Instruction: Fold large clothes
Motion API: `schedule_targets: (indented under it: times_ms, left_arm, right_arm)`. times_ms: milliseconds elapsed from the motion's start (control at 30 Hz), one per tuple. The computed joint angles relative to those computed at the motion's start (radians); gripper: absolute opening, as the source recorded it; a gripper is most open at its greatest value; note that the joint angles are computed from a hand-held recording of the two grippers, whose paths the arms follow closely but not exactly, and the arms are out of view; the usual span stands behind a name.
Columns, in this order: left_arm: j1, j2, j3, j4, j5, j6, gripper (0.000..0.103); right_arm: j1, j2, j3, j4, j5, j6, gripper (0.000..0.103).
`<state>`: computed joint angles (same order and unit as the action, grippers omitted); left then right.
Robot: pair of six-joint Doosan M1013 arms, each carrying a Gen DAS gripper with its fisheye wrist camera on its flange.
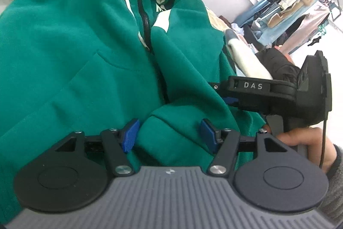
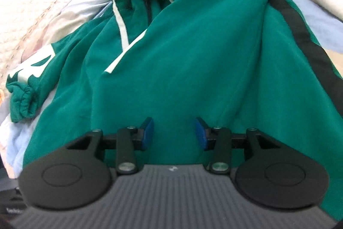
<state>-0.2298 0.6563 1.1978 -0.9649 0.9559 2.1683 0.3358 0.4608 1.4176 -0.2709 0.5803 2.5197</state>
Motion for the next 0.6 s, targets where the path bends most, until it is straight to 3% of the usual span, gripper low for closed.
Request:
schedule_targets:
  times_ms: [33,67,100,133,200,300,467,600]
  left_arm:
    - [-0.003,-0.005,0.005,0.011,-0.015,-0.003,0.060]
    - [-0.007,-0.011,0.012,0.018,-0.029,-0.003,0.051]
    - [-0.009,-0.020,0.023,0.017,-0.042,0.009,0.029]
    - [-0.012,-0.031,0.035,0.025,-0.074,0.017,0.015]
    - [-0.010,-0.050,0.057,0.005,-0.122,0.042,0.012]
    - [0.011,-0.079,0.093,-0.122,-0.166,0.127,0.011]
    - [0.043,-0.108,0.123,-0.257,-0.192,0.214,0.011]
    - [0.036,-0.124,0.130,-0.153,-0.286,0.151,0.011]
  right_arm:
    - [-0.001,-0.002,0.004,0.009,-0.006,0.001,0.045]
    - [-0.003,-0.004,0.009,0.016,-0.015,0.003,0.045]
    - [-0.006,-0.004,0.011,0.023,-0.025,0.001,0.045]
    - [-0.006,-0.005,0.012,0.023,-0.033,0.004,0.045]
    - [-0.003,-0.007,0.014,0.010,-0.043,0.015,0.046]
    - [-0.001,-0.011,0.020,-0.002,-0.075,0.022,0.047]
    - [0.003,-0.025,0.037,-0.037,-0.129,0.040,0.047]
    - [0.002,-0.030,0.046,-0.091,-0.163,0.094,0.047]
